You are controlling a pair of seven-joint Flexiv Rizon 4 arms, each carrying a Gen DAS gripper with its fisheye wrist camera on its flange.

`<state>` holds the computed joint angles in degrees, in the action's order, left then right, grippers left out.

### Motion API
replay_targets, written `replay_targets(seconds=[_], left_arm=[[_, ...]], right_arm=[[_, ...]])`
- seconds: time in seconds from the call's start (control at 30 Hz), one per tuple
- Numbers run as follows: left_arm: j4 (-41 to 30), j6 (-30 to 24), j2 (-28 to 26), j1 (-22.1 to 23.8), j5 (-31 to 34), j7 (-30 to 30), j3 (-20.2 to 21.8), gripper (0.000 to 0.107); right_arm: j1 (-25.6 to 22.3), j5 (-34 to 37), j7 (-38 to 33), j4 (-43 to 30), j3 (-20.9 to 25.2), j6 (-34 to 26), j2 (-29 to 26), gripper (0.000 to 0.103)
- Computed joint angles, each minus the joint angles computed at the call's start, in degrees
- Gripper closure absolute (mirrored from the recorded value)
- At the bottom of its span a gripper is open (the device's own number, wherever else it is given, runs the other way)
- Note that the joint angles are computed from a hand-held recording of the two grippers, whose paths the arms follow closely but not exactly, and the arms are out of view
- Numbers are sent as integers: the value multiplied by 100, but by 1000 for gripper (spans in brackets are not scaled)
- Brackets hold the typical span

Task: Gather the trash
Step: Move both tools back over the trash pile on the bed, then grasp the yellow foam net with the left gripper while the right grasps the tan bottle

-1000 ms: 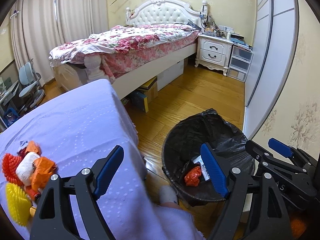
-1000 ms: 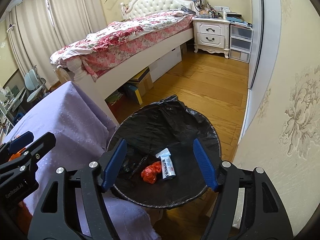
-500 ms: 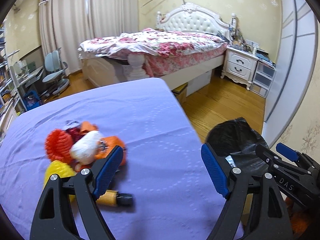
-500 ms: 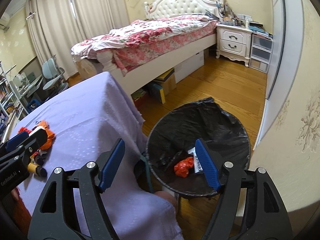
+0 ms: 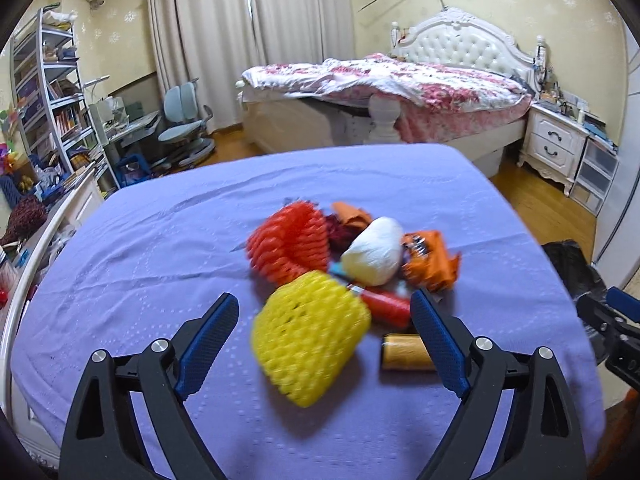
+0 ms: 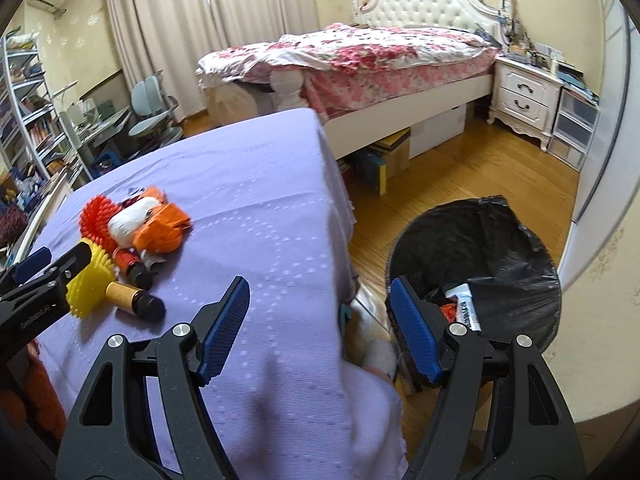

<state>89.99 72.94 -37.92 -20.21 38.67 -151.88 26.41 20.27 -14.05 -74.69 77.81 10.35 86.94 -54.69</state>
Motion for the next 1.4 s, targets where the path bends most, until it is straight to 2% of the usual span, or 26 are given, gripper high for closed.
replay_targets(seconds=[0.13,0.23,0.33,0.43,0.53,0.73,0.9,1.17,1.4], left_arm=[[56,44,-78,342,-278,415,-281,19],[268,329,-63,572,-554,732,-468,19],[440,580,-62,519,-745,859,-354,21],[560,796,-80,524,-937,1105,-327,41],[729,1016,-85,681,-1222,1435,-475,49],[867,1217,-139,411,-1613,1581,-150,54],[842,1123,-261,7,-1881,1733,264,55],[824,1061,-353,-207,-2177,1938,464,56],[942,1217,-360,-252,-2400,2059,512,57]], right_arm=[[71,-39,-78,28,53,-56,5,32],[107,-62,-157,42,93,-84,12,32],[117,-50,-224,46,157,-81,-3,32],[98,-31,-312,7,264,-85,-39,32],[35,1,-443,-65,444,-108,-100,32],[-99,118,-814,-289,867,-247,-250,32],[-168,282,-1169,-472,1129,-415,-356,31],[-190,644,-1540,-620,1272,-631,-397,31],[-87,828,-1632,-622,1126,-623,-359,31]])
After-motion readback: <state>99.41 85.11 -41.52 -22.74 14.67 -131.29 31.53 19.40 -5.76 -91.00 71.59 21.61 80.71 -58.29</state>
